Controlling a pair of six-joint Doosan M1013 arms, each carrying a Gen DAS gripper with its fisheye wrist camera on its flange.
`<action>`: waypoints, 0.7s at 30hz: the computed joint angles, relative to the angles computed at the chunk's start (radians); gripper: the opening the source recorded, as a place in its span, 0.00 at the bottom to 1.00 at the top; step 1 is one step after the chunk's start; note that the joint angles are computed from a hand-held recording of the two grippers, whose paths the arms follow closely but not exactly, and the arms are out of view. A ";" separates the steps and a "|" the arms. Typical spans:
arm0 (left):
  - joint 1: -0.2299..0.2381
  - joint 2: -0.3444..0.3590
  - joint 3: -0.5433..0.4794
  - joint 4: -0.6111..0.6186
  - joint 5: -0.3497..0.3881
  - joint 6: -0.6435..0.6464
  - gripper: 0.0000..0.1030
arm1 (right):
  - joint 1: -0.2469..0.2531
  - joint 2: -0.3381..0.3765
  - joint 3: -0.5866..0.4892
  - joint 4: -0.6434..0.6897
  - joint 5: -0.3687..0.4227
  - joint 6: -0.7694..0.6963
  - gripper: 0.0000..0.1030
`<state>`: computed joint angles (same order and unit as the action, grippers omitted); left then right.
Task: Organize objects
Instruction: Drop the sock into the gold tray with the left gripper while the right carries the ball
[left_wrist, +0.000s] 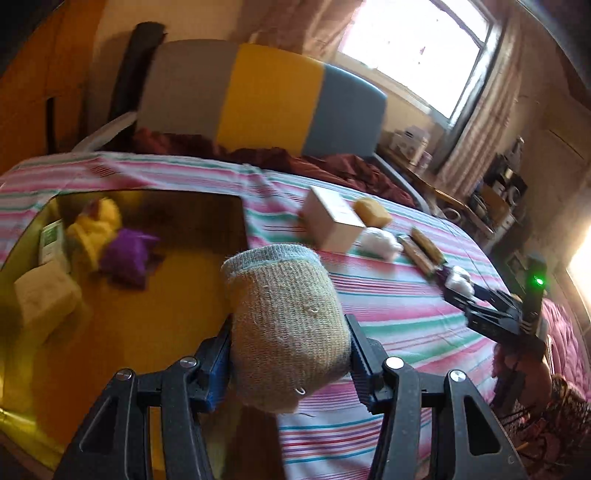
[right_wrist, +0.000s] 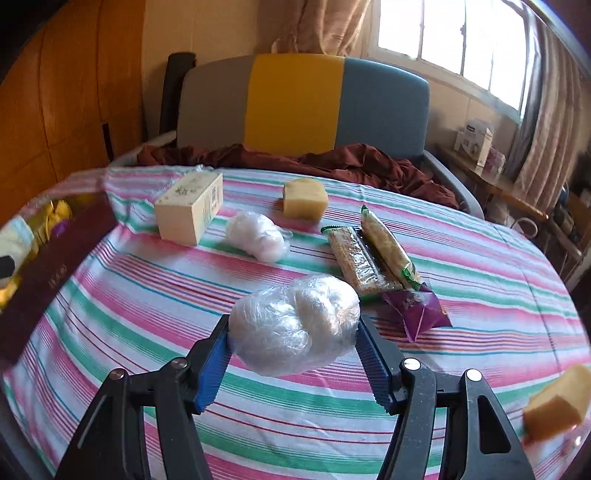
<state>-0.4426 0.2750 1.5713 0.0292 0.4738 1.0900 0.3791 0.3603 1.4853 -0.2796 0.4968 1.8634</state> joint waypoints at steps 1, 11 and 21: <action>0.008 -0.002 0.003 0.004 0.005 -0.013 0.53 | -0.001 -0.002 0.000 0.010 -0.002 0.002 0.64; 0.095 0.025 -0.017 -0.042 0.119 -0.017 0.53 | 0.022 -0.015 -0.005 0.093 -0.002 0.025 0.64; 0.149 0.077 -0.069 -0.091 0.260 -0.024 0.54 | 0.073 -0.001 -0.036 0.217 -0.016 -0.052 0.64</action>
<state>-0.2932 0.3517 1.5022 -0.0617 0.7339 1.0662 0.4522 0.3589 1.4495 -0.0624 0.4812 1.8111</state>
